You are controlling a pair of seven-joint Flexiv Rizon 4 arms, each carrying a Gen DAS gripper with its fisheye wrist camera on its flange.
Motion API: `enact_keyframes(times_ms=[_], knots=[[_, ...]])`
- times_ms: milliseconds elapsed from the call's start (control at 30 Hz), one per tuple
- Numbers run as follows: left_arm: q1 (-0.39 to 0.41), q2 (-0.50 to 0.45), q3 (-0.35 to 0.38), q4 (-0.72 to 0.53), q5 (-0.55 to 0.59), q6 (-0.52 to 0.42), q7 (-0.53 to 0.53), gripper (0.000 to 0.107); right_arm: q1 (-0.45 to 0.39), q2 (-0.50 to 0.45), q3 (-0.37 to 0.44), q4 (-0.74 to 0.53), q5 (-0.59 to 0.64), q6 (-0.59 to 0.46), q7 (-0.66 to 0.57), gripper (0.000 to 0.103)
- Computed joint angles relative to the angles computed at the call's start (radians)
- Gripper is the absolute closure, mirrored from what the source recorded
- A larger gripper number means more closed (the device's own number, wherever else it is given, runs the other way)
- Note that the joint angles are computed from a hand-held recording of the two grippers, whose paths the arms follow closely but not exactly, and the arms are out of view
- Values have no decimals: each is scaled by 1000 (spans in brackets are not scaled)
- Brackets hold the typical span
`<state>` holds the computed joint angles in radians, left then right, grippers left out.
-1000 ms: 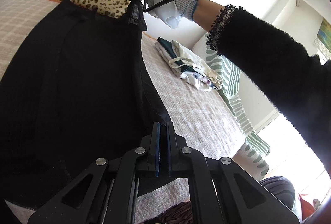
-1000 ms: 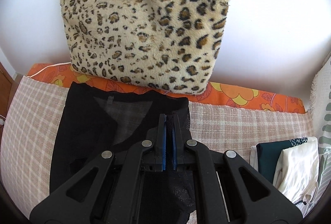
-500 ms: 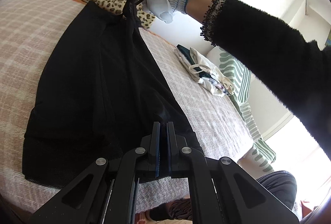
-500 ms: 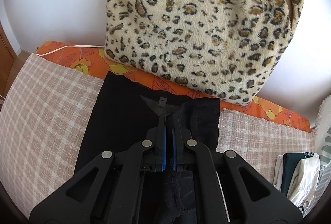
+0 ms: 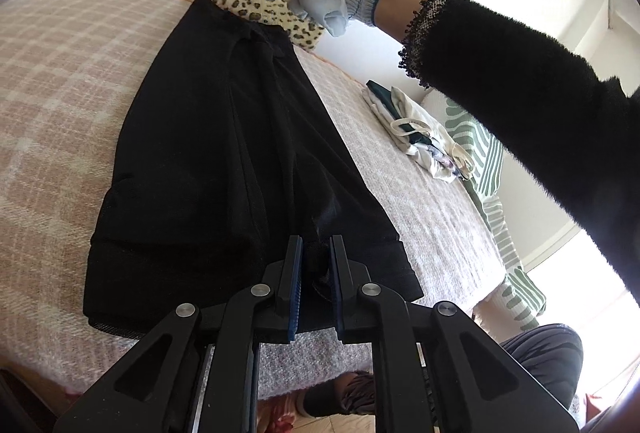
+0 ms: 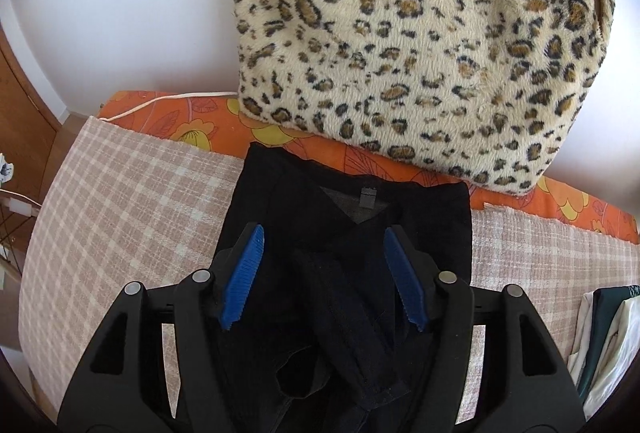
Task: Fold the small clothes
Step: 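Fold the second side over the first, then open both grippers, then move both grippers to the hem end of the folded strip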
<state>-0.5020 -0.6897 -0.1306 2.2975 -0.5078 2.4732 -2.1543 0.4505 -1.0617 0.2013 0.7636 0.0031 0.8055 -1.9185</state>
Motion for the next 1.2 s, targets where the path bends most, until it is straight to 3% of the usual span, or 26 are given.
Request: enact_keyframes(times_ms=[100, 300, 700, 933, 1033, 1200], knots=[[-16, 20, 2, 5, -13, -30, 30, 82, -45, 46, 56, 9, 62, -12, -30, 37], [-96, 57, 27, 29, -117, -14, 117, 82, -154, 162, 107, 72, 202, -13, -61, 37], [-214, 147, 22, 119, -388, 8, 364, 79, -413, 450, 156, 522, 443, 77, -315, 37], [-186, 212, 6, 178, -469, -45, 471, 78, -500, 620, 171, 816, 584, 104, -576, 38], [-101, 248, 9, 228, -344, -98, 380, 78, -500, 677, 148, 935, 617, 134, -678, 38], [86, 266, 11, 263, -3, -171, 165, 78, -480, 707, 88, 1051, 609, 156, -723, 38]])
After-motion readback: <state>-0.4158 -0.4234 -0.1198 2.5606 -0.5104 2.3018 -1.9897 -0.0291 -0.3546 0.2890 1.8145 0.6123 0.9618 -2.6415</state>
